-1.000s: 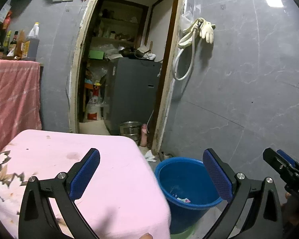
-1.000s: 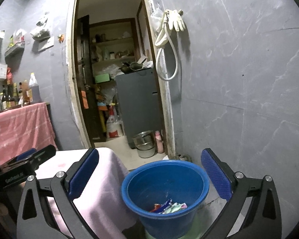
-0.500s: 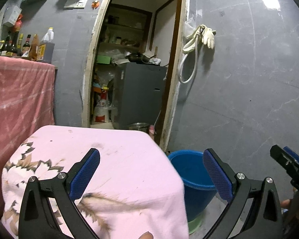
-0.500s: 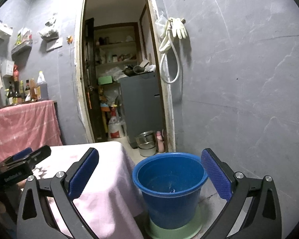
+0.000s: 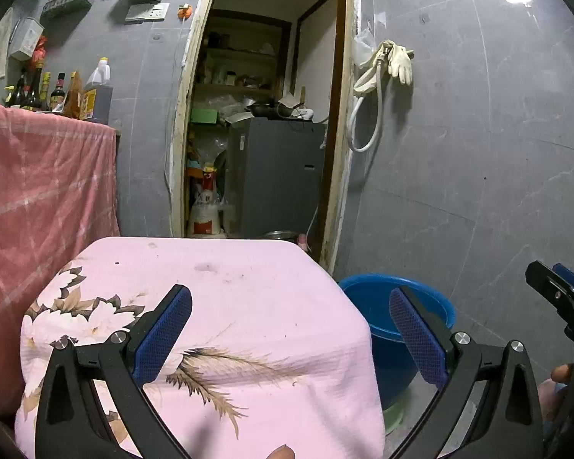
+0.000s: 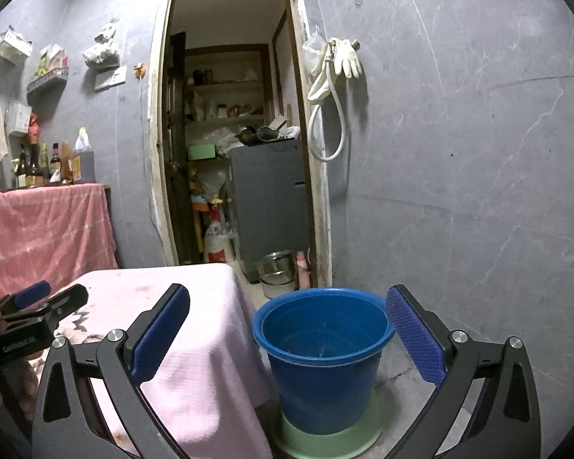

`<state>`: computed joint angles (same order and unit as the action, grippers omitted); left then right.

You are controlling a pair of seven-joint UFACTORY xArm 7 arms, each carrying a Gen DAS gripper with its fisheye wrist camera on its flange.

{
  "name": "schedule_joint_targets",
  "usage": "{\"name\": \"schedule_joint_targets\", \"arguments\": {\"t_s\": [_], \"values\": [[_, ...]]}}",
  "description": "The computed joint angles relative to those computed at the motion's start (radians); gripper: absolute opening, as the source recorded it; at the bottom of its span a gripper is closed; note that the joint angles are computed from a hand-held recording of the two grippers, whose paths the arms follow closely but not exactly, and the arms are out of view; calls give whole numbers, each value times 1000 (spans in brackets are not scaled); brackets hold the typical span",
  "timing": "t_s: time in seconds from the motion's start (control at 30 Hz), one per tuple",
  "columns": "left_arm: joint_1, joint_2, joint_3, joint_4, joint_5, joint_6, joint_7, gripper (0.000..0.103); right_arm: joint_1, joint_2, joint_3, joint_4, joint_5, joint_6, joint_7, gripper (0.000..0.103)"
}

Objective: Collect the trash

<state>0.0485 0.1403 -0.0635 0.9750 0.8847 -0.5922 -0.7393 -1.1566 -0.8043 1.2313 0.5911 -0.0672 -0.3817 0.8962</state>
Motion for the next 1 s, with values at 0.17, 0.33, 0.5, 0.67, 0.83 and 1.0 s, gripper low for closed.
{"name": "schedule_joint_targets", "arguments": {"t_s": [0.17, 0.33, 0.5, 0.67, 0.83, 1.0], "values": [[-2, 1, 0, -3, -9, -2, 12, 101, 5, 0, -3, -6, 2, 0, 0, 103], [0, 4, -1, -3, -4, -4, 11, 101, 8, 3, -5, -6, 1, 1, -4, 103], [3, 6, -2, 2, 8, -5, 4, 101, 8, -1, -2, -6, 4, 3, -2, 103], [6, 8, -1, 3, 10, -9, 1, 101, 9, -5, -2, -7, 3, 5, 1, 103], [8, 8, 0, 5, 18, -9, -10, 101, 9, -3, -2, -6, -1, 4, 3, 103], [5, 7, 1, 3, 10, -9, -4, 101, 9, -9, 0, -5, 1, 8, 8, 103]]}}
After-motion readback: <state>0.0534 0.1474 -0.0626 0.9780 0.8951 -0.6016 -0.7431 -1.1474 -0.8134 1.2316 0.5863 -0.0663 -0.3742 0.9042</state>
